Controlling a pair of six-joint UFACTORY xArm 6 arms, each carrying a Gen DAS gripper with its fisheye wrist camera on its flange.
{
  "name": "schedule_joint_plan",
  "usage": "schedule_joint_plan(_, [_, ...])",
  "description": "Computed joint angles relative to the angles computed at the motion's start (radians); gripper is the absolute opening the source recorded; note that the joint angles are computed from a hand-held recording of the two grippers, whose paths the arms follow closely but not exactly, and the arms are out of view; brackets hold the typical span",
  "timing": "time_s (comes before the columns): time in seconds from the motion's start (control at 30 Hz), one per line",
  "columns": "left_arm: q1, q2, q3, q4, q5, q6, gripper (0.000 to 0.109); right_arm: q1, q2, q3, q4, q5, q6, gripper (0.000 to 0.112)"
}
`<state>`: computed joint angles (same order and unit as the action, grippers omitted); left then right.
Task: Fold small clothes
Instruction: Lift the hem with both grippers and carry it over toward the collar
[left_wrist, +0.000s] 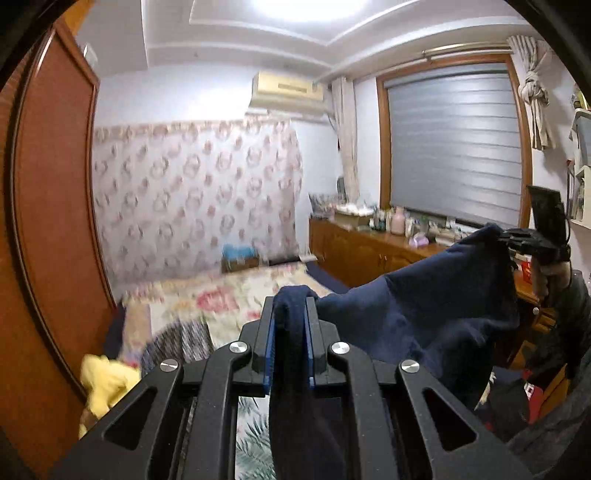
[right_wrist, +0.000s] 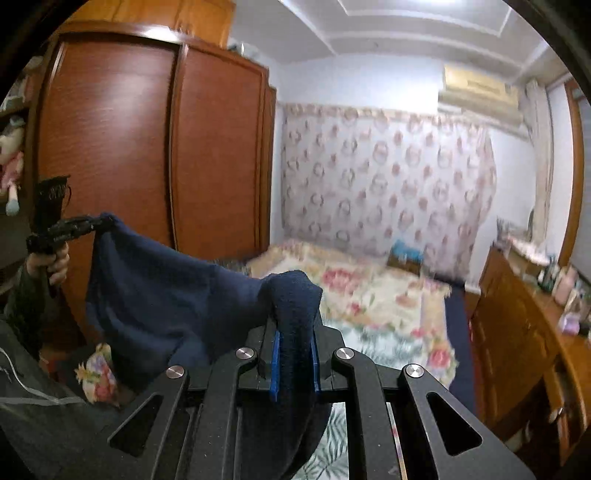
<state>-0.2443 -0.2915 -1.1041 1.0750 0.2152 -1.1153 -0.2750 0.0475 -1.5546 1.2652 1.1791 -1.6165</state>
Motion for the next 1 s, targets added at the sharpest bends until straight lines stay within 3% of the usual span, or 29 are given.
schedule_joint_plan(0.3, [0.03, -0.049, -0.125, 0.213, 0.03, -0.14, 0.014, -0.068, -0.071, -0.103, 0.123, 0.023, 0.012, 0.012])
schedule_joint_plan(0.43, [0.053, -0.027, -0.151, 0.245, 0.023, -0.167, 0.014, -0.086, -0.066, -0.121, 0.142, 0.011, 0.025, 0.012])
schedule_joint_plan(0.6, [0.08, 0.041, -0.176, 0.256, 0.0, -0.193, 0.014, -0.033, -0.135, 0.001, 0.109, -0.065, 0.02, 0.012])
schedule_joint_plan(0.7, [0.1, 0.124, -0.23, 0.246, -0.014, -0.187, 0.014, 0.015, -0.127, -0.005, 0.068, -0.12, 0.047, 0.012])
schedule_joint_plan(0.83, [0.129, 0.296, -0.351, 0.154, -0.021, -0.109, 0.014, 0.091, -0.006, -0.153, -0.072, -0.207, 0.166, 0.012])
schedule_joint_plan(1.0, [0.147, 0.619, -0.594, -0.018, 0.012, 0.052, 0.014, 0.197, 0.334, -0.516, -0.277, -0.272, 0.369, 0.012])
